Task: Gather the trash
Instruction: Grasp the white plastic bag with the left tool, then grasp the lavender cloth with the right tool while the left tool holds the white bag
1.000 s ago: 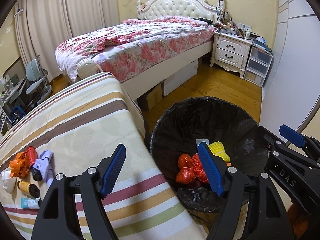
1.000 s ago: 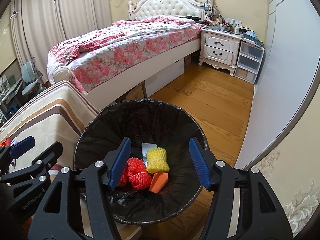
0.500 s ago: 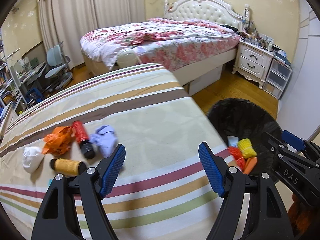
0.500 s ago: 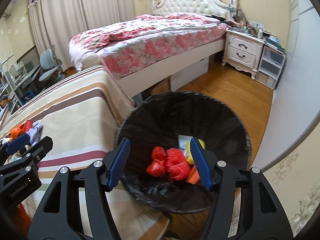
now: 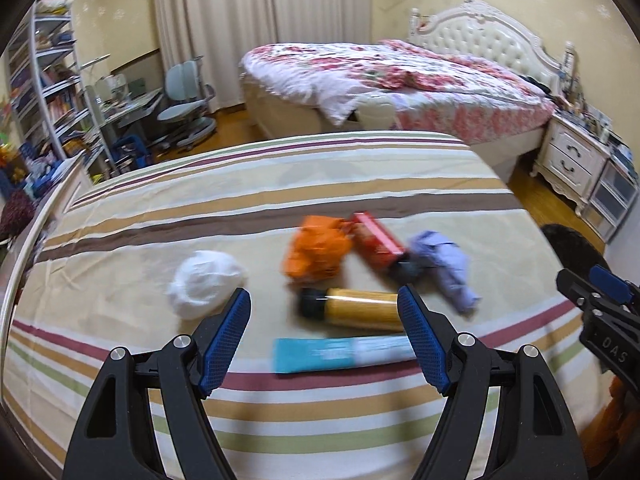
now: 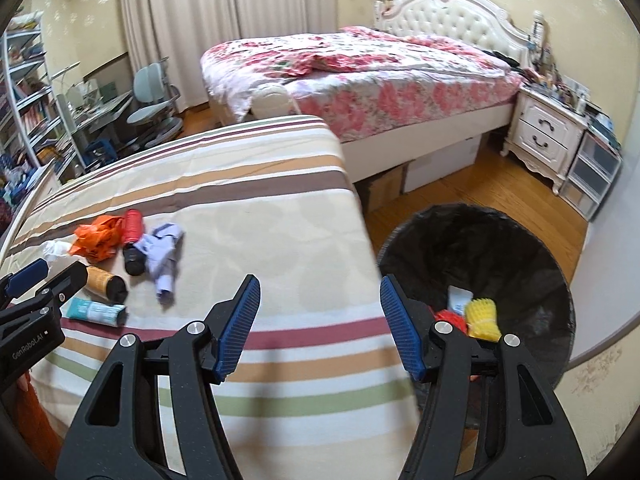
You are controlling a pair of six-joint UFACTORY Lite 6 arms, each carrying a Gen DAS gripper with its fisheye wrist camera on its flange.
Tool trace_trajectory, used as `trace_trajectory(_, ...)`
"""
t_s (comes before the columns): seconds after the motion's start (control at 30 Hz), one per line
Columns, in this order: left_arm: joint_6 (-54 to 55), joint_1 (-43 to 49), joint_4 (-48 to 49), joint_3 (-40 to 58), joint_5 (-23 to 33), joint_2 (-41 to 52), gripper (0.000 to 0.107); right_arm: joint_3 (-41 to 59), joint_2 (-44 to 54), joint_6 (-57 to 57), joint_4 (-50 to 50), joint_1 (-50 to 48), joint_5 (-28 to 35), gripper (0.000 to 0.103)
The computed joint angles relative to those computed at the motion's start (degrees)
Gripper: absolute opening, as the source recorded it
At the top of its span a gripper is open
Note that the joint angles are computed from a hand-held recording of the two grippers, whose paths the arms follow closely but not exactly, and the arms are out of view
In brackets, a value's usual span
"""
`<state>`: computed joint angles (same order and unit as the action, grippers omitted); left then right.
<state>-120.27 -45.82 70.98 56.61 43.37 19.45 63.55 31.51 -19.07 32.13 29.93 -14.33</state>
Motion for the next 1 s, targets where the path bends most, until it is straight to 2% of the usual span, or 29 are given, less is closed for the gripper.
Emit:
trace_trajectory(0.27, -3.04, 6.37, 2.26, -10.81, -1.89, -8.39, 0.074, 6.96, 3.09, -14.46, 15.33, 5.91, 2.37, 0.061)
trace_trajectory(0.57, -2.52, 13.82, 7.15, -14.23, -10.40, -9.99, 0.073, 13.48, 7.09, -31.09, 32.37, 8.44, 4.35, 0.061)
trace_trajectory(0.77, -1.92, 15.18, 8.40, -14.89, -13.33, -9.06, 0.045, 16.08, 8.97, -38.90, 40.07, 8.80, 5.01, 0.061)
trace_trajectory(1.0, -6.37, 15.08, 12.39, -17.37, -13.79, -10.52, 0.041, 19.71, 10.90, -49.89, 50.63, 9.91, 5.60, 0.061)
